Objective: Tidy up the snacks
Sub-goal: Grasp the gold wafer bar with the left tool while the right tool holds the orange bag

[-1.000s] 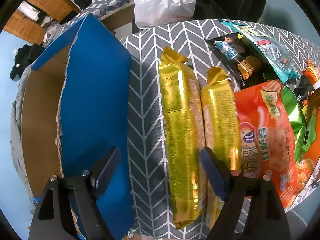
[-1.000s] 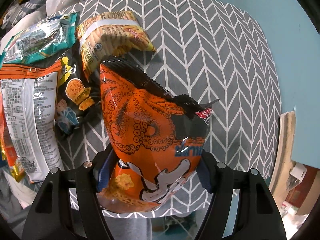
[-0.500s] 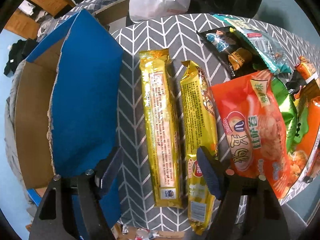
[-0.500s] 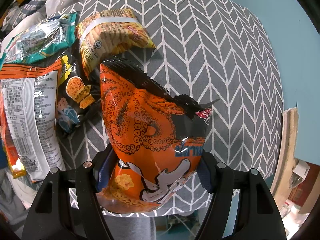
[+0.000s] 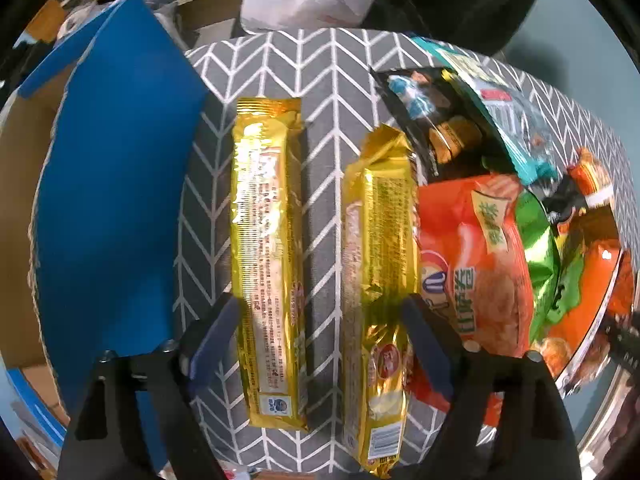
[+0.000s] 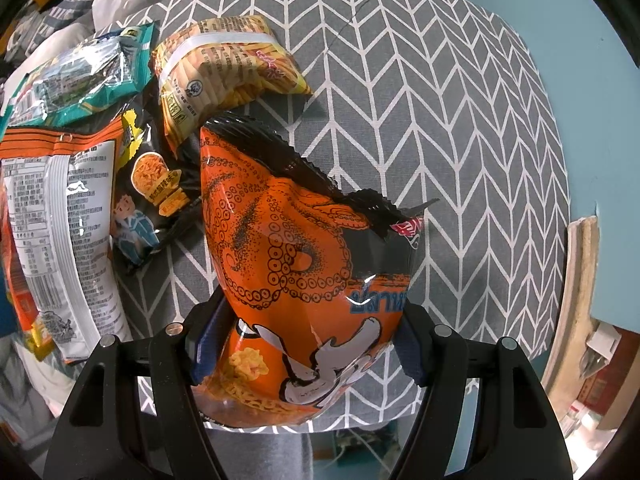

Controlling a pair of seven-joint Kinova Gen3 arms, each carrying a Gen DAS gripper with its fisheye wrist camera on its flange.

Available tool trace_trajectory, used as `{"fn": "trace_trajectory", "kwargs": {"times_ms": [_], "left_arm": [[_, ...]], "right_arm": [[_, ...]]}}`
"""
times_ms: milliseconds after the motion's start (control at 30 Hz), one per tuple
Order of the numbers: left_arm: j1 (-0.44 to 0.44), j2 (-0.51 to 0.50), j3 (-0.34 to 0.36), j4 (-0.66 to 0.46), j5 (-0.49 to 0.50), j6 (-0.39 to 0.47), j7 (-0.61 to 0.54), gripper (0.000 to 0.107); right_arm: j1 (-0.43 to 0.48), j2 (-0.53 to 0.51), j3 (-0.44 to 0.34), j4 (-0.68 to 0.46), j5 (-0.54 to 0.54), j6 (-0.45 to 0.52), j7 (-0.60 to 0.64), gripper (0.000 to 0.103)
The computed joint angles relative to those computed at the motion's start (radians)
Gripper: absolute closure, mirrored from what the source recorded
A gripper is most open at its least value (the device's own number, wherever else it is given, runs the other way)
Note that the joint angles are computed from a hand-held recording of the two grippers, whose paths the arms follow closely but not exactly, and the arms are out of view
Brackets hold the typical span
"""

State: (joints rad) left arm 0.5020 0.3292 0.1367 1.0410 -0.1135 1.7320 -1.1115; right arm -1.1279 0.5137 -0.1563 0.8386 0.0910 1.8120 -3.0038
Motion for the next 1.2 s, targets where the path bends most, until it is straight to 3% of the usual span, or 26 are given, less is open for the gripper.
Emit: {"fn": "trace_trajectory", "kwargs": {"times_ms": [133,267,400,567,633,767,1000,1200], "left_arm": [[-0.029,-0.014,-0.004,0.029,0.031,-0.035,-0.007,0.02],[-0.067,-0.019,-0.008,0.058,0.044,-0.057,-0.043,0.009],[-0.122,-0.026,-0.016,0.072,0.08,-0.083,-0.08,0.009],[-0.227,-0.047,-0.025,0.118,0.182,-0.12,-0.167,0.021],[-0.249,-0.055,-0.027,0.121,0.194,-0.12,-0.196,0.023],[-0.271,-0.076,-0.029,0.153,0.209,-0.134,-0.23,0.038],[-0.345,-0.088,-0.05,0.178,0.237,-0.128,-0.299,0.04],[-0.336,-0.131,-0.051,0.261,0.175,-0.165,-0.298,0.041]], "right_arm": [[0.003,-0.007,-0.002,0.024,-0.002,-0.017,0.0,0.032],[0.006,-0.017,-0.006,0.052,-0.004,-0.042,-0.007,0.032],[0.013,-0.035,-0.013,0.093,-0.004,-0.07,-0.017,0.032],[0.018,-0.047,-0.022,0.119,-0.001,-0.085,-0.025,0.032],[0.017,-0.043,-0.023,0.109,0.0,-0.079,-0.025,0.032],[0.017,-0.049,-0.026,0.125,-0.001,-0.093,-0.035,0.032],[0.016,-0.041,-0.026,0.103,-0.002,-0.075,-0.033,0.032],[0.011,-0.018,-0.021,0.063,-0.003,-0.048,-0.022,0.032]]}}
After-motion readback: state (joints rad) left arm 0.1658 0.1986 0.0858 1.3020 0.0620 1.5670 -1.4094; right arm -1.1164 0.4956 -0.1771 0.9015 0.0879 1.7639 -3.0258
